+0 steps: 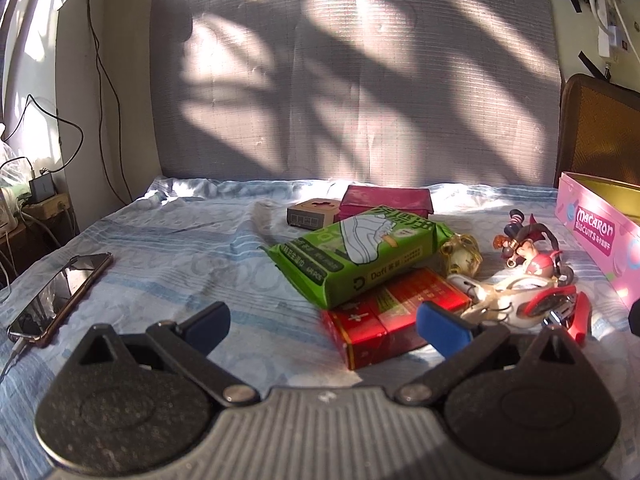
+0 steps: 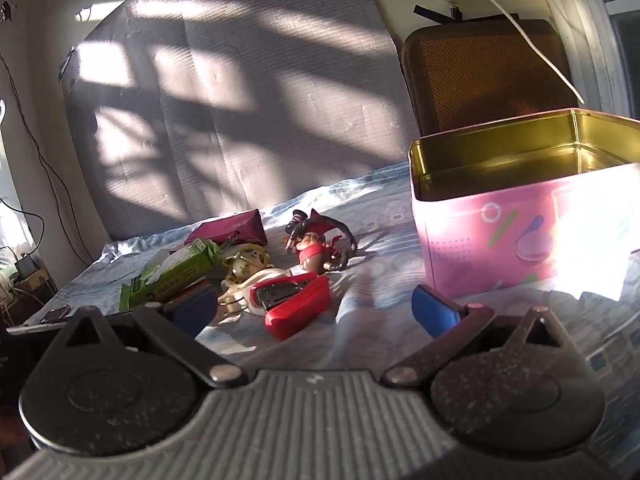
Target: Organize rigid objects
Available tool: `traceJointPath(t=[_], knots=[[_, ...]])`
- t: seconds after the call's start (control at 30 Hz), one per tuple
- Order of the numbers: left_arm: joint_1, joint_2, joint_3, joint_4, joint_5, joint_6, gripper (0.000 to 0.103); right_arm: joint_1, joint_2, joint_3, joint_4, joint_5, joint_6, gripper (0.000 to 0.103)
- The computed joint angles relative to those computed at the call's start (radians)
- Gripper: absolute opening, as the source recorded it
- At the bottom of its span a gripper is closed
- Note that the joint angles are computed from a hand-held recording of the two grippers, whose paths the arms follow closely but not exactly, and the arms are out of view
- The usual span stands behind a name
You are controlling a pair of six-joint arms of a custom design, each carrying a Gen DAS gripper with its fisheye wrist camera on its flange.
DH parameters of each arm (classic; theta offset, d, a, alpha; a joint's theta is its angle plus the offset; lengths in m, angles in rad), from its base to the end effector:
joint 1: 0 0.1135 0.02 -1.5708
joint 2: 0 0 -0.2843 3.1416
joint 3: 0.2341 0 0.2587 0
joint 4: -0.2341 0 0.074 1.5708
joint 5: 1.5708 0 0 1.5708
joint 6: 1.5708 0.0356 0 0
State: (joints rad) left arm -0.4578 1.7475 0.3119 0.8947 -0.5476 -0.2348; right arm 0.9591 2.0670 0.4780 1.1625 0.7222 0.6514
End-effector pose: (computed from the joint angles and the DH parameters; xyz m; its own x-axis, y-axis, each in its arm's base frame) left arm 0.2350 -0.0951 0.0984 -0.4439 -0.0027 -0.8961 -0.1298 0.9896 0.0613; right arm 0.1930 0.2341 0.0692 -0.3518 0.2907 -0.8898 -0.0696 0.9398 0.3345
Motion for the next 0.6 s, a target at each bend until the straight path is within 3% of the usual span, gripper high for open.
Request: traceJointPath(t=[0.6], knots=[[0.024, -0.012, -0.005, -0.002, 0.056, -0.006, 0.103, -0.003, 0.005, -0.012, 0.028, -0.005, 0.006, 0.103]])
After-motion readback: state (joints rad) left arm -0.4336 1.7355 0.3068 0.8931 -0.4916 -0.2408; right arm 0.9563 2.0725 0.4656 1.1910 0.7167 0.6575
